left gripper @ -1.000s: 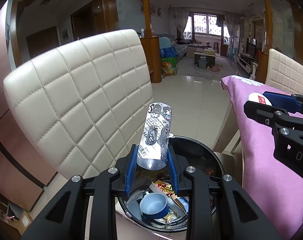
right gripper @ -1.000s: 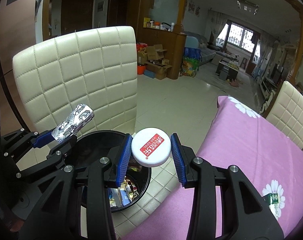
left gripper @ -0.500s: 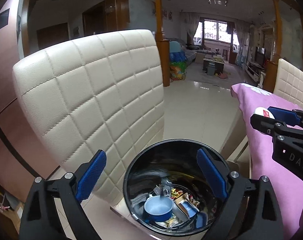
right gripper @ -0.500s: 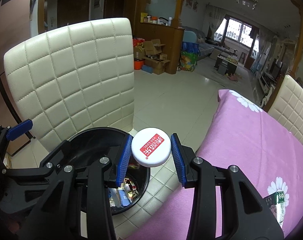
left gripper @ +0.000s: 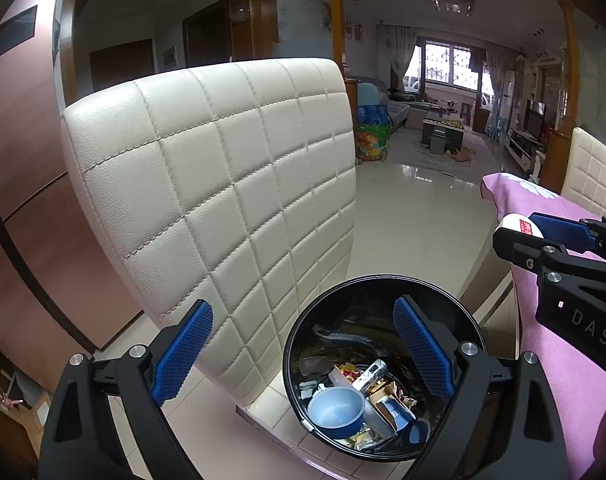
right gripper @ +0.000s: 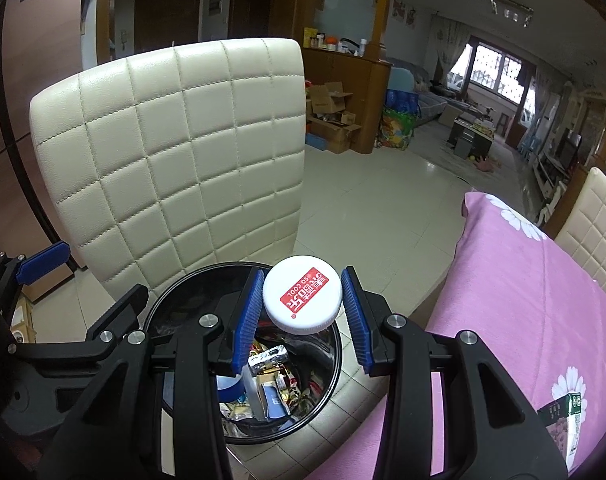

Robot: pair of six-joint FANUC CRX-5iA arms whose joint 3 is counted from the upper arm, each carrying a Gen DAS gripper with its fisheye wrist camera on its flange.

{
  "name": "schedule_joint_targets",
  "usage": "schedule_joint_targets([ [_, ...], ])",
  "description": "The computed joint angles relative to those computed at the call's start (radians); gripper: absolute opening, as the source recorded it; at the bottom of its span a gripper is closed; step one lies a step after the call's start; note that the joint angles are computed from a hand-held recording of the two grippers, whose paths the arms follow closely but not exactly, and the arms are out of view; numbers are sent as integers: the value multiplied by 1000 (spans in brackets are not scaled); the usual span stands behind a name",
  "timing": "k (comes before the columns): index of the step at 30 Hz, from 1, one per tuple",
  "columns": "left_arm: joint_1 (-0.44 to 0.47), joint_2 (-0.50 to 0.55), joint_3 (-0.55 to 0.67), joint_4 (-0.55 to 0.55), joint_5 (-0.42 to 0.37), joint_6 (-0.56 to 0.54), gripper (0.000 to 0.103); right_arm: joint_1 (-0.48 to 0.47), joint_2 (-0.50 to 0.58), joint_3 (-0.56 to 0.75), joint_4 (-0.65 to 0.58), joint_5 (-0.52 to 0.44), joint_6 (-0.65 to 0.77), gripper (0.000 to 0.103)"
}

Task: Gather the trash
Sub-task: 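Carry the blister pack and lid to the black bin and open both tools, then move both tools back over the table toward the milk carton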

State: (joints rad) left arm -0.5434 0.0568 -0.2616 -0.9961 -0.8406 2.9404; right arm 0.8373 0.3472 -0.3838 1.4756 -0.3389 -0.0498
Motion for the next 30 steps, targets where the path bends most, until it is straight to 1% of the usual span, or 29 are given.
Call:
schedule_joint_targets([
  [4, 8, -2, -3, 3, 3, 2, 90, 8, 4, 9, -36, 6, 32, 42],
  [5, 9, -3, -4, 4, 5, 2, 90, 7, 4, 10, -48, 19, 43, 47],
  [6, 9, -4, -7, 4, 6, 4, 90, 6, 3, 11, -60, 31, 53, 56],
  [8, 9, -3, -6, 5, 3, 0, 90, -11, -2, -4, 33, 28, -25, 56],
  [9, 4, -3, -6, 3, -1, 2, 90, -11, -3, -7, 48, 21, -33, 56],
  [12, 4, -4, -7, 6, 3, 1, 90, -9, -6, -13, 57, 1, -44, 56],
  [16, -1, -3, -2, 8, 8, -3, 90, -18, -20, -29, 49, -2, -52, 56],
  [19, -11, 1, 6, 8, 10, -11, 90, -29, -41, -58, 77, -12, -84, 56],
  [24, -45, 20, 32, 13, 14, -34, 90, -65, -103, -138, 166, -34, -172, 56],
  [30, -111, 71, 94, 26, 15, -87, 90, -111, -200, -245, 163, -59, -214, 56],
])
